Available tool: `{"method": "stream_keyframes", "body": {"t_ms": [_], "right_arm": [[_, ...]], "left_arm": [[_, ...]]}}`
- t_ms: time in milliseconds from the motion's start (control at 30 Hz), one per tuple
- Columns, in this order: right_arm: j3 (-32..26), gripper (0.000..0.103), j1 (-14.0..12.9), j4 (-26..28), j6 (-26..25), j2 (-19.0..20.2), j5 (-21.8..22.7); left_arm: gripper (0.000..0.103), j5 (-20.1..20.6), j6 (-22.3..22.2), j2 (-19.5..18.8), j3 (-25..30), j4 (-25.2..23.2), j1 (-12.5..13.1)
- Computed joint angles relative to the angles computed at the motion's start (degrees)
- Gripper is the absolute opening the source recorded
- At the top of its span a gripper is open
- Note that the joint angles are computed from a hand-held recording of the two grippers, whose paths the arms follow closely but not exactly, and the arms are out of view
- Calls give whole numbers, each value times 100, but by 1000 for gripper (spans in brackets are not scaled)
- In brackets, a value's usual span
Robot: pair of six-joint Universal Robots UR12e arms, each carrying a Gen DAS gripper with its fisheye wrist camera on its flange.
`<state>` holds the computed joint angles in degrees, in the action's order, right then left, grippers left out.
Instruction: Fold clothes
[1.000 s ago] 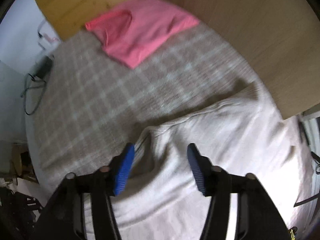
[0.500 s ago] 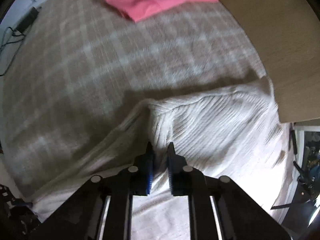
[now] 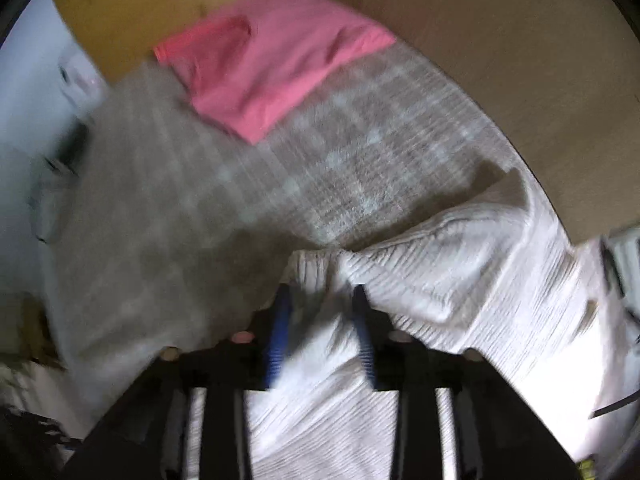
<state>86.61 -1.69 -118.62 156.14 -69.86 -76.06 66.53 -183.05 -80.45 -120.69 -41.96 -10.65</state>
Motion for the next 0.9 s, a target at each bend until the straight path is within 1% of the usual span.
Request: {"method": "stream_keyframes", "body": {"t_ms": [33,67,133,167,267,367,400,433,467,500,533,567,633,667,700,767,800,833,867,900], "right_arm": [[95,46,-113,-98,109,-82,249],[187,46,-226,-198,223,-161,498],[316,46,-387,-380,558,-220,653],[377,46,-494,-455,811,-209,745],[373,46,-756,-389,1636,-37,1042],[370,46,-913,-453,2100,151,1623],[373,46,-951,-448,2175,200,1890],[374,46,-978,-444,2250,249,2133],[355,45,-957,-456,2162,266,2136],[328,44,-919,-471,2070,279,2068],[301,23,-881,-487,1977,293,2003],[273,5,-844,-503,1884,308,1937],[218,4,-770,-536,1698,337,1805],[208,4,-759,-630,1629,309,1778],[215,4,-747,-843,1610,274,1672],[201,4,-650,-1227,1594,249,995],[158,4,-607,-1190,1532,277,740],[95,4,-574,-1040,1445,323,563],[15,5,-516,-827,1327,373,304],[-8,5,-465,-759,1244,382,63]], "left_arm": [[29,-83,7,35,-20,-32,12],[33,-74,6,53,-31,-34,-16],[33,72,91,16,-1,-10,-149],[33,150,144,-9,19,1,-220],[34,374,434,-161,93,103,-405],[33,907,758,-440,264,25,-673],[33,1043,820,-535,321,-51,-735],[32,1119,853,-578,337,-30,-767],[32,1152,891,-590,332,33,-781],[31,1178,938,-597,324,95,-792],[24,1217,960,-604,319,140,-799],[12,1190,973,-604,316,150,-773],[6,789,875,-560,330,0,-605],[5,564,816,-536,338,-89,-512],[5,358,764,-491,331,-89,-440],[5,-36,653,-384,304,-2,-316],[5,-142,704,-340,300,21,-304],[5,-204,843,-315,308,-24,-327],[6,-165,994,-323,334,-136,-380],[7,-63,1088,-357,375,-313,-437]]}}
